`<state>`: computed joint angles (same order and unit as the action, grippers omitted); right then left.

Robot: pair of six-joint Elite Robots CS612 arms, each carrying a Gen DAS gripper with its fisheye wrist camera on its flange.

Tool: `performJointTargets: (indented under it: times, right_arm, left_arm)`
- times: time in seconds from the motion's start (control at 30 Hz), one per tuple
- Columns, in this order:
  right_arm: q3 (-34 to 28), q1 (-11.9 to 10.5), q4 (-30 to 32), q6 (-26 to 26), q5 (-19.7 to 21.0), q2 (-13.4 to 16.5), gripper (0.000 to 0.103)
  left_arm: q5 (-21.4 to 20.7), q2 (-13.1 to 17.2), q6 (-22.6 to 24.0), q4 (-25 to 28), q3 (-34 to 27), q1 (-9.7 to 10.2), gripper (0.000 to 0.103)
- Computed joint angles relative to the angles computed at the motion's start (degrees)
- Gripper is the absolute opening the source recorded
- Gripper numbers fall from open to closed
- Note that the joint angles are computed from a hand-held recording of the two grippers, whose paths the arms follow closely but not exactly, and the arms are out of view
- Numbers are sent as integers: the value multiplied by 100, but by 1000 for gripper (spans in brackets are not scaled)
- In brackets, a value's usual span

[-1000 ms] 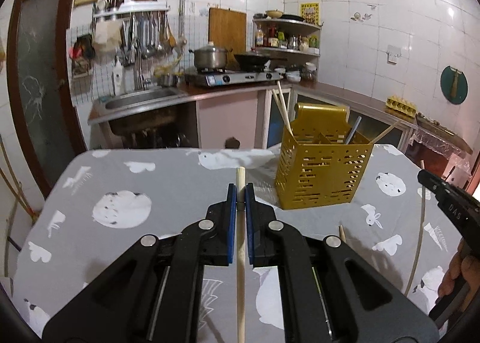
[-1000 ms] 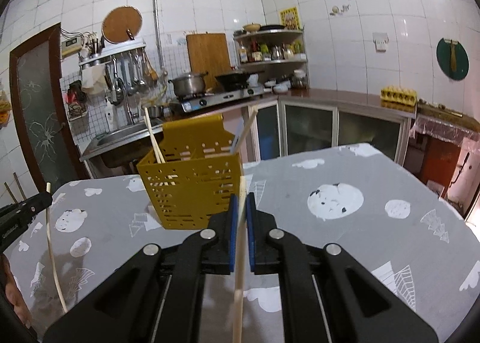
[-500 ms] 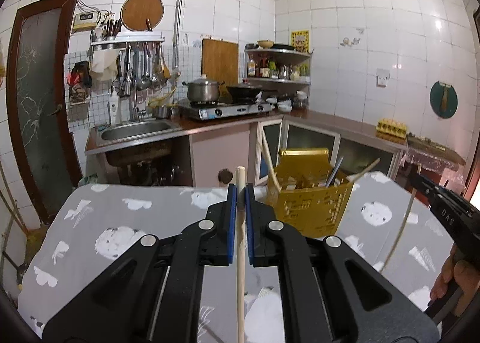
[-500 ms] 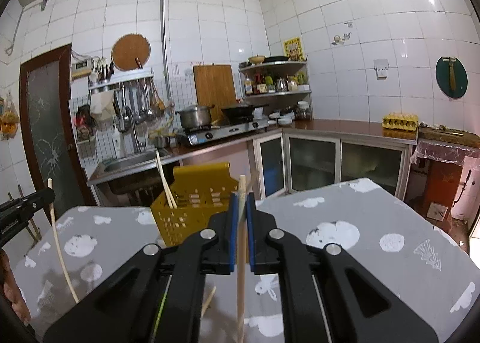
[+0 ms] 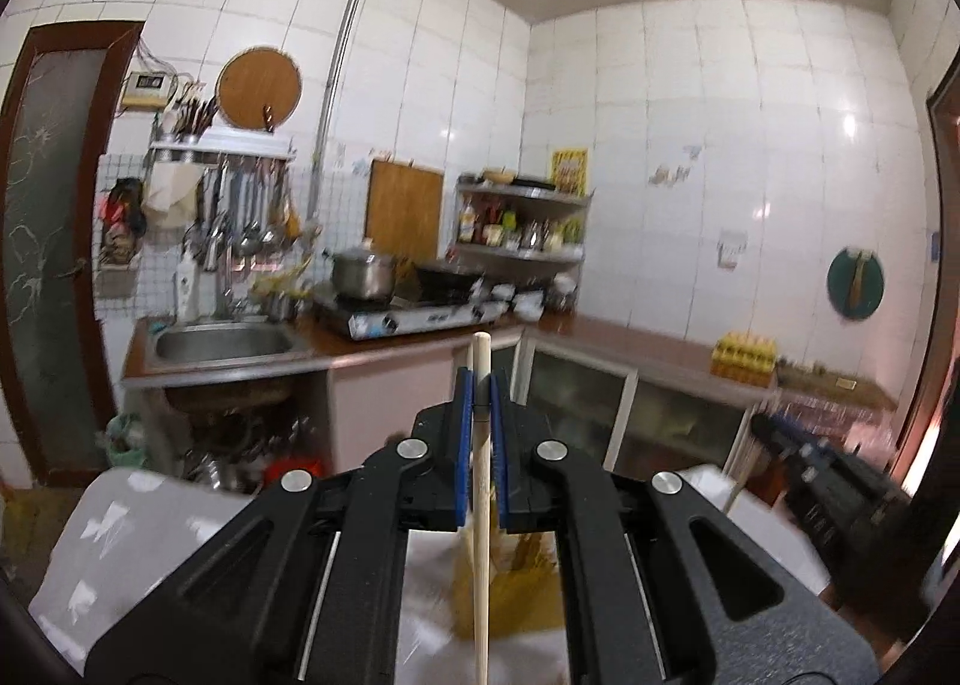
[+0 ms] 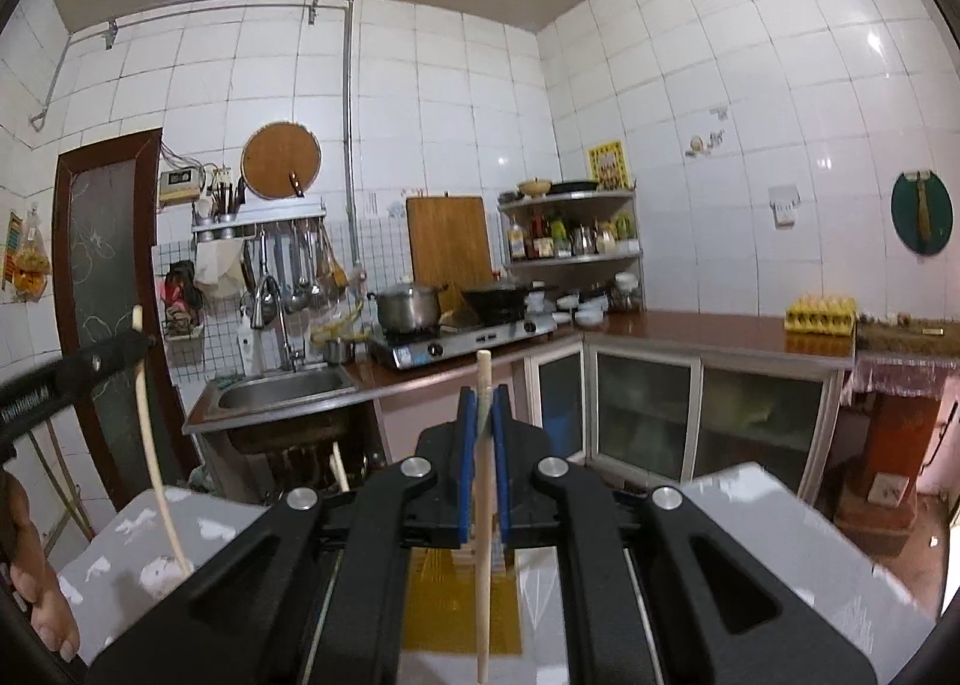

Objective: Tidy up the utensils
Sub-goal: 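Open both tools to drop the chopsticks into the yellow holder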

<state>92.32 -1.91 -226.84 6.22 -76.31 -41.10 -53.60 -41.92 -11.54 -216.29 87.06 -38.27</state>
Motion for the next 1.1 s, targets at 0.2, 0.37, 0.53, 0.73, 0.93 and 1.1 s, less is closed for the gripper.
performJointTargets:
  times: [0.2, 0.37, 0.53, 0.73, 0.93, 1.1]
  right_arm:
    - [-478, 65, 69, 154, -122, 79, 6]
    - [-950, 124, 239, 131, -263, 302, 6]
    - [-1331, 151, 447, 163, -367, 564, 6]
    - [-1590, 183, 809, -163, -452, 784, 6]
    - [-1603, 160, 1367, -389, -394, 852, 6]
    - [-1547, 123, 2076, -464, -300, 824, 8]
  left_arm:
    - [-210, 282, 284, -15, -770, 82, 5]
    - [-306, 632, 366, 65, -1346, 169, 5]
    - [-472, 1056, 325, 430, -1936, 301, 5]
    - [-729, 1411, -150, 1000, -2248, 426, 5]
    - [-757, 1505, -297, 1412, -2183, 476, 5]
    - [-737, 1368, -638, 1822, -1893, 523, 5]
